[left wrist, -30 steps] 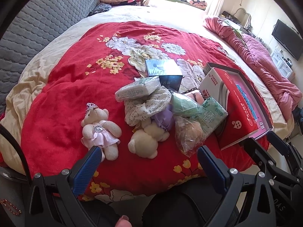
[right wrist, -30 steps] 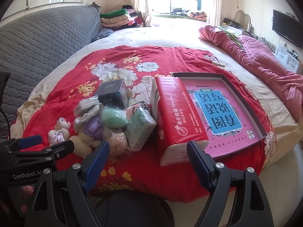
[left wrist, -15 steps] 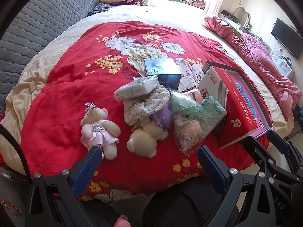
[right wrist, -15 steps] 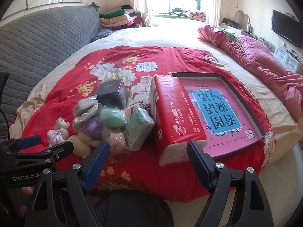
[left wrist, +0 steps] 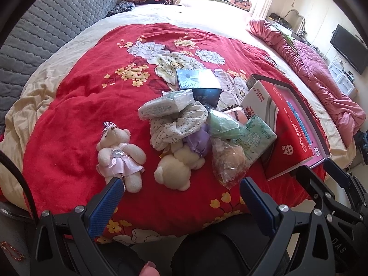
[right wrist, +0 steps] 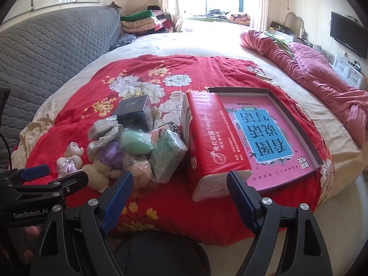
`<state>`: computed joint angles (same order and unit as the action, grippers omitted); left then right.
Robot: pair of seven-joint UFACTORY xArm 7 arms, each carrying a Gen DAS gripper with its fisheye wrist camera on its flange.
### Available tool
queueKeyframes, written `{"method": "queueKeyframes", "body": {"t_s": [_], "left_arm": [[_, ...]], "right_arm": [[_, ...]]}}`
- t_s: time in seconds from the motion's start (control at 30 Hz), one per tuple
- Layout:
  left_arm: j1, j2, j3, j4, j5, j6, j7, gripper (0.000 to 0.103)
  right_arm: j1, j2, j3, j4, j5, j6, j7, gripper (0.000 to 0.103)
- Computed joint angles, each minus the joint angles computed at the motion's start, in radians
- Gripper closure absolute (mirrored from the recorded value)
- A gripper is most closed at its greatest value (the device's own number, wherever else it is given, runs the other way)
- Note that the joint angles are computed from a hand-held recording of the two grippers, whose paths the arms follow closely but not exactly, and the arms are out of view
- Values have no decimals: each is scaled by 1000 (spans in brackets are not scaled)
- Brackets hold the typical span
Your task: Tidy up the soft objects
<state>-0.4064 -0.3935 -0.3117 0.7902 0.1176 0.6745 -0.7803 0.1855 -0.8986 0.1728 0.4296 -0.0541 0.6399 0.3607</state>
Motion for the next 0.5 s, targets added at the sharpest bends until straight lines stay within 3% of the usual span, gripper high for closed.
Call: {"method": "queueKeyframes", "body": {"t_s": [0.5], "left_arm": [[32, -54, 85, -104, -94, -26, 60, 1]], "right_arm": [[42, 152, -9, 65, 7, -47, -64, 19]]}}
